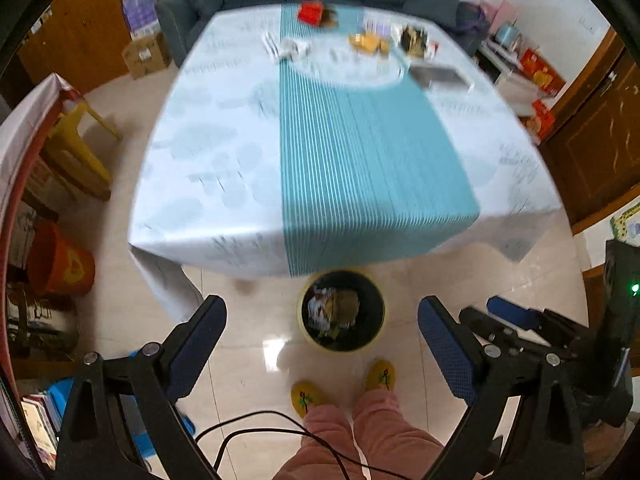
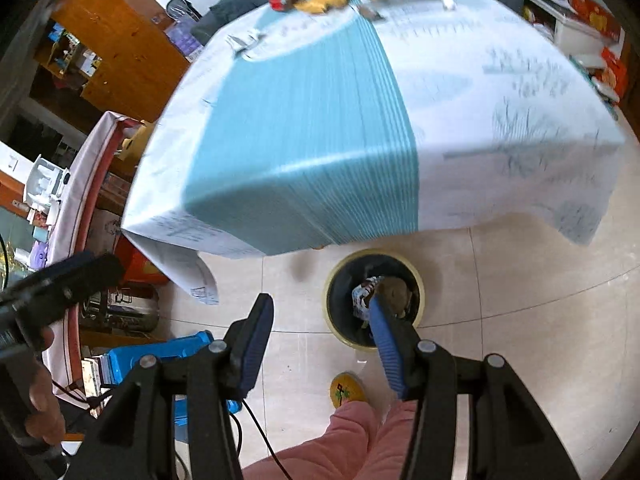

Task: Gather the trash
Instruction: 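Move both tools back up over the table toward the remaining trash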

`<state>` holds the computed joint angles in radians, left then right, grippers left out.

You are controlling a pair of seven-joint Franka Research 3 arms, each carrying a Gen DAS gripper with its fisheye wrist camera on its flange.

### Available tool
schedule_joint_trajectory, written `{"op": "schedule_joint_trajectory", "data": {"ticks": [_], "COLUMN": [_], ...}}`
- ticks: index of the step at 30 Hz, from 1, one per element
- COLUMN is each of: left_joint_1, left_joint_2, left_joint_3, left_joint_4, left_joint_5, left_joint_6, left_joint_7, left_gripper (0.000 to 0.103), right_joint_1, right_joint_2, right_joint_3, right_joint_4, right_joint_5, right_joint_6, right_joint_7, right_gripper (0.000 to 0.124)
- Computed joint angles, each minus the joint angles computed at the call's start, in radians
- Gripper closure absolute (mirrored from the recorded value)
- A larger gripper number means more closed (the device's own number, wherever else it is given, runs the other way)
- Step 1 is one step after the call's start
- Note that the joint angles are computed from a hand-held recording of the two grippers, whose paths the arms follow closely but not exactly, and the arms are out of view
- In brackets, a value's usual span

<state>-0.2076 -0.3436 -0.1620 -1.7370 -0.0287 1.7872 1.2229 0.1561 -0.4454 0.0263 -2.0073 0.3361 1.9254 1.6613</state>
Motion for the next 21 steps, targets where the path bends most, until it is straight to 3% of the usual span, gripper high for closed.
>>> {"op": "schedule_joint_trajectory", "data": {"ticks": [6,12,16,21], "left_joint_1": [0.015,0.047,0.066,0.093], "left_joint_2": [0.003,0.028,0.073,0.168], "left_joint_3": [0.034,0.046,0.052,0.043], "left_joint_4": [0.096,0.2,0.276,0.398], "left_joint_5": [-0.034,-0.014,-0.009,0.008], "left_joint_6": [-0.014,0.017,0.029,0.011], "left_joint_7": [0.034,0.078,0.108,0.086], "left_gripper": [0.008,0.008,0.008,0.008], "right_joint_1": [0.016,0.026,0.031,0.037], "right_joint_2": [0.022,0.083,0.129,0.226], "right_joint_3": [0.024,0.043,0.046,0.031], "right_joint_4": [0.125,0.27,0.35,0.484], "right_joint_5": [-0.027,-0.08,-0.106,-0.106], "right_joint_6": [-0.024,0.023,0.051,0.024], "right_joint_7": [0.009,0.005,0.012,0.025], "right_gripper": [0.074,0.074,0.074,0.074]}}
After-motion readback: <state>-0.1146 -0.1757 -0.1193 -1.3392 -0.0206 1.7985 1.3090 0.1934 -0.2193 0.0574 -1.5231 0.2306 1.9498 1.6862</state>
